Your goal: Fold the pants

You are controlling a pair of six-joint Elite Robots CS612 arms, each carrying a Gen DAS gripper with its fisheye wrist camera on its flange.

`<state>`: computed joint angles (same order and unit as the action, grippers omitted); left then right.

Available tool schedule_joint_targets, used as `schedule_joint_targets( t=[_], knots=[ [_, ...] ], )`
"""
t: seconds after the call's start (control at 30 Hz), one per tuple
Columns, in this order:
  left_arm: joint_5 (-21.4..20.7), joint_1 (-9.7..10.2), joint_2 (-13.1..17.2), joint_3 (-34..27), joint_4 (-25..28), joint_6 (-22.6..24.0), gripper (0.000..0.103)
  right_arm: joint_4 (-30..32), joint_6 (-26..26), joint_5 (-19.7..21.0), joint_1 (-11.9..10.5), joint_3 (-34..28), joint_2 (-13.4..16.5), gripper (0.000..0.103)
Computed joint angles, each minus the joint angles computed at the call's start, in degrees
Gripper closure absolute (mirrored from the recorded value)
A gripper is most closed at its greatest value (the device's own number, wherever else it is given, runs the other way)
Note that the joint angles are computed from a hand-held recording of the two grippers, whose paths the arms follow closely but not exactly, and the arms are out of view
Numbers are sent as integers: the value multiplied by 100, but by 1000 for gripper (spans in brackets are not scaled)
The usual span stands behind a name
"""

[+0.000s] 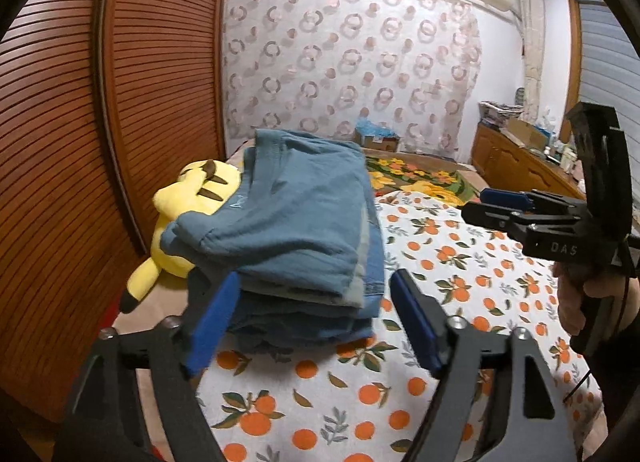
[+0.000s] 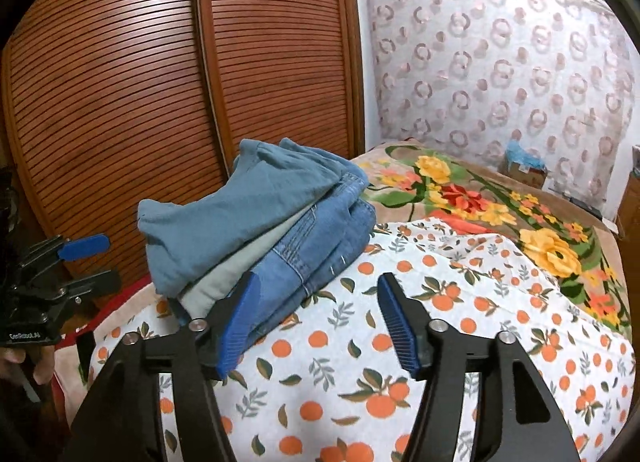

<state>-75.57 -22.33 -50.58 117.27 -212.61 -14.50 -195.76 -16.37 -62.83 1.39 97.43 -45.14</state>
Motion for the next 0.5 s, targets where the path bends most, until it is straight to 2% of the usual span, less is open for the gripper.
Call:
schedule_joint_targets(
  t=[0.1, 0.17, 0.2, 0.23, 0.27, 0.5],
  knots=[
    [-89, -39, -14, 17, 15, 155, 16, -94, 55, -62, -5, 138, -54, 34],
    [-87, -79, -21, 30, 46, 252, 16, -140, 92, -104, -8, 209, -83, 31],
    [-63, -100, -22, 33, 69, 290, 16, -165, 107, -118, -19, 238, -91, 27],
    [-66, -121, -15, 39, 49, 322, 16, -205, 140, -138, -21, 282, -108, 19],
    [-110, -125, -4, 34, 47, 337, 16, -262, 177, -135, -26, 320, -119, 16],
    [-361, -167, 10, 29, 17, 384, 16, -591, 277, -318, -78, 690, -266, 11]
  ],
)
